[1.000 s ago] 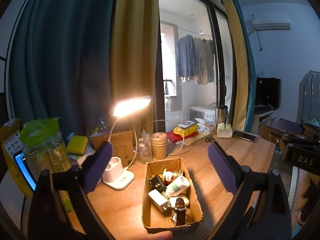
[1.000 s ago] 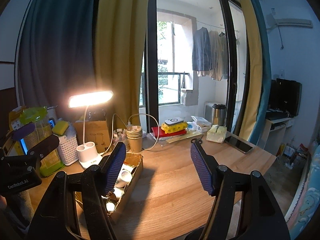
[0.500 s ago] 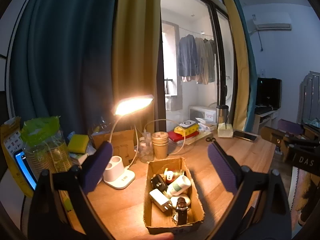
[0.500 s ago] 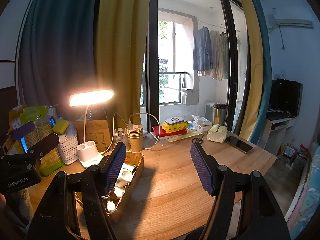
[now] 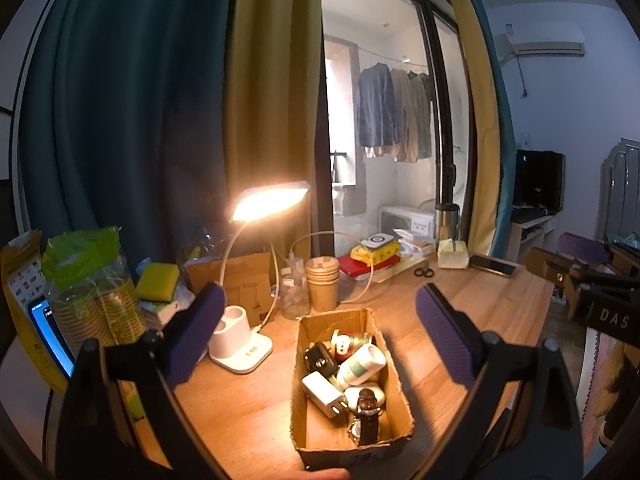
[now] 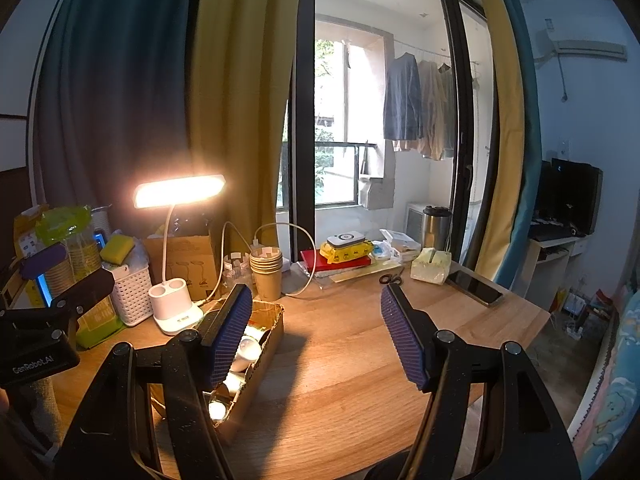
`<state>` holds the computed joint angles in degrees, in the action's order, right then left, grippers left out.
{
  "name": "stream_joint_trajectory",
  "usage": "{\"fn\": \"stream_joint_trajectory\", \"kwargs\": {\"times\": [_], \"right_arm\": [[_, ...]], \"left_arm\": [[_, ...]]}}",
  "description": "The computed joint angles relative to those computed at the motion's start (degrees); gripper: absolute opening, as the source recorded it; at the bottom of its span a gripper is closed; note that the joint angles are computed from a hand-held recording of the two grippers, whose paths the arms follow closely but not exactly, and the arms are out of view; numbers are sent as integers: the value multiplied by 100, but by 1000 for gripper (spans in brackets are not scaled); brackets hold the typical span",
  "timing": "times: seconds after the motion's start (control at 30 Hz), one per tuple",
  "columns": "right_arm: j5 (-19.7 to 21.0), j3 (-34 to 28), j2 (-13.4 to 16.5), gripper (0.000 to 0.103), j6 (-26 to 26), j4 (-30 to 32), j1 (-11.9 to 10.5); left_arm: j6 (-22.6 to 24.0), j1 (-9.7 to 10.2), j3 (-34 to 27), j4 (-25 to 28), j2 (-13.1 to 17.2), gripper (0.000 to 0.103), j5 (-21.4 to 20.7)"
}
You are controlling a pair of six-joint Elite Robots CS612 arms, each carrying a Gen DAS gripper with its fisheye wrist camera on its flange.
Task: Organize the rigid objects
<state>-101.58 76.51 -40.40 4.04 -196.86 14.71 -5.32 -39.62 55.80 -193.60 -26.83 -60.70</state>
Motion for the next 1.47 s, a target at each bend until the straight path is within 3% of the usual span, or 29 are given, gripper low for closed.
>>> {"fn": "stream_joint_trajectory", "kwargs": {"times": [1.47], "right_arm": [[9,-36,24,70,-39,132,6]], "left_arm": [[-33,-10,46,38,-17,97,-17]]}}
